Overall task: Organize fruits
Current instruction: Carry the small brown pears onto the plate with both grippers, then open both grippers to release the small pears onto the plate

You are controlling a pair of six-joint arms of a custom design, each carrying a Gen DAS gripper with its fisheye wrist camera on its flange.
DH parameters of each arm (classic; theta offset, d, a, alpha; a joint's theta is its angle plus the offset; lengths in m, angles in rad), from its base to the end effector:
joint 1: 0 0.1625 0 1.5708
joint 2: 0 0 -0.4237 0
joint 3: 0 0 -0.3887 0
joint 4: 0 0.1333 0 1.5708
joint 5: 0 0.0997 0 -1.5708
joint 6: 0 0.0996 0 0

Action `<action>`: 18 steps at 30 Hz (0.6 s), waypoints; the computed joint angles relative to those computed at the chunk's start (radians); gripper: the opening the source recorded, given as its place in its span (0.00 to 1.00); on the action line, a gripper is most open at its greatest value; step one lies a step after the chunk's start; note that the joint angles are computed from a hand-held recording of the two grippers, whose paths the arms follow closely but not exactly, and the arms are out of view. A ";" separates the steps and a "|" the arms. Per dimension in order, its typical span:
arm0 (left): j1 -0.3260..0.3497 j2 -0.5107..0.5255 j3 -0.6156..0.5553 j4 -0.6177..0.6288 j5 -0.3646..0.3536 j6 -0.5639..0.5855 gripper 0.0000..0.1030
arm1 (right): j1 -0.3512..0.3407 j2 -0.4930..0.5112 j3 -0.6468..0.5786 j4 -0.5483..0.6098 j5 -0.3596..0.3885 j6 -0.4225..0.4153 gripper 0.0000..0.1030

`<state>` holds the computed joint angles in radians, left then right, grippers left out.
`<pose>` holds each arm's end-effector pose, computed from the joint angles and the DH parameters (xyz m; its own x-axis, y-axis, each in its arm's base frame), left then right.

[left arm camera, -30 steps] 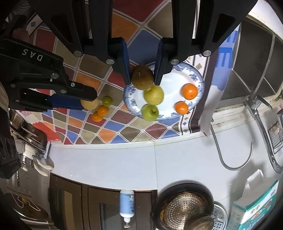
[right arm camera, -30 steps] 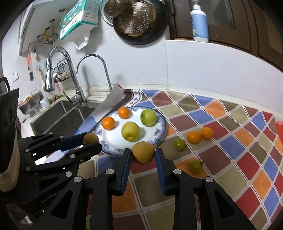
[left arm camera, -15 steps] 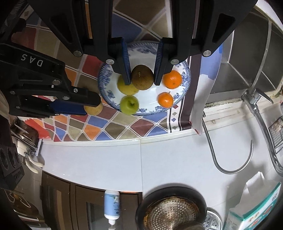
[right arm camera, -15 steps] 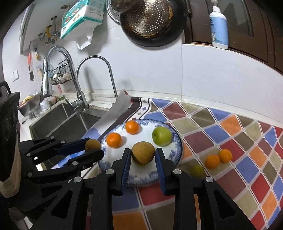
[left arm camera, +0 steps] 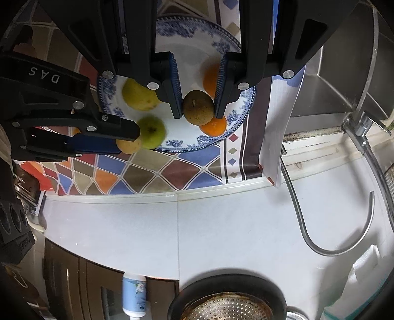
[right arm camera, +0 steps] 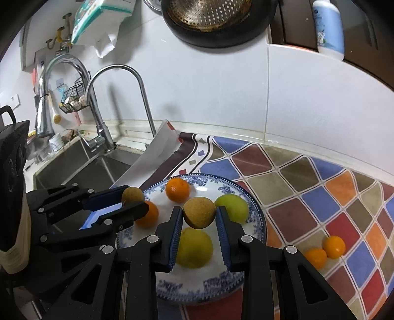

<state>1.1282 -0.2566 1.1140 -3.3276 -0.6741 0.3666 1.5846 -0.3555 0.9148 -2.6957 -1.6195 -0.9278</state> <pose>-0.1411 -0.7906 0.0155 -0.6756 -0.0650 -0.7344 0.5448 0.6271 -0.5567 0.1404 -0.8623 0.0732 -0.5897 -0.6682 0.4535 -0.8066 0.5160 -0.2884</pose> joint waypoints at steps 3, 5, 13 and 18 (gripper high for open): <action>0.011 0.011 -0.028 0.015 -0.004 0.008 0.26 | 0.001 0.032 -0.053 0.029 -0.005 0.006 0.28; 0.018 0.019 -0.047 0.030 -0.009 0.014 0.26 | 0.001 0.049 -0.082 0.049 -0.008 0.007 0.28; 0.030 0.038 -0.092 0.059 -0.010 0.012 0.32 | -0.001 0.097 -0.172 0.108 -0.017 0.010 0.28; 0.021 0.034 -0.080 0.029 0.006 0.016 0.38 | -0.002 0.095 -0.174 0.107 -0.011 0.031 0.30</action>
<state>1.1490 -0.2223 1.0338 -3.2990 -0.6685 0.3821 1.5830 -0.2602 0.7406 -2.5888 -1.6303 -0.8966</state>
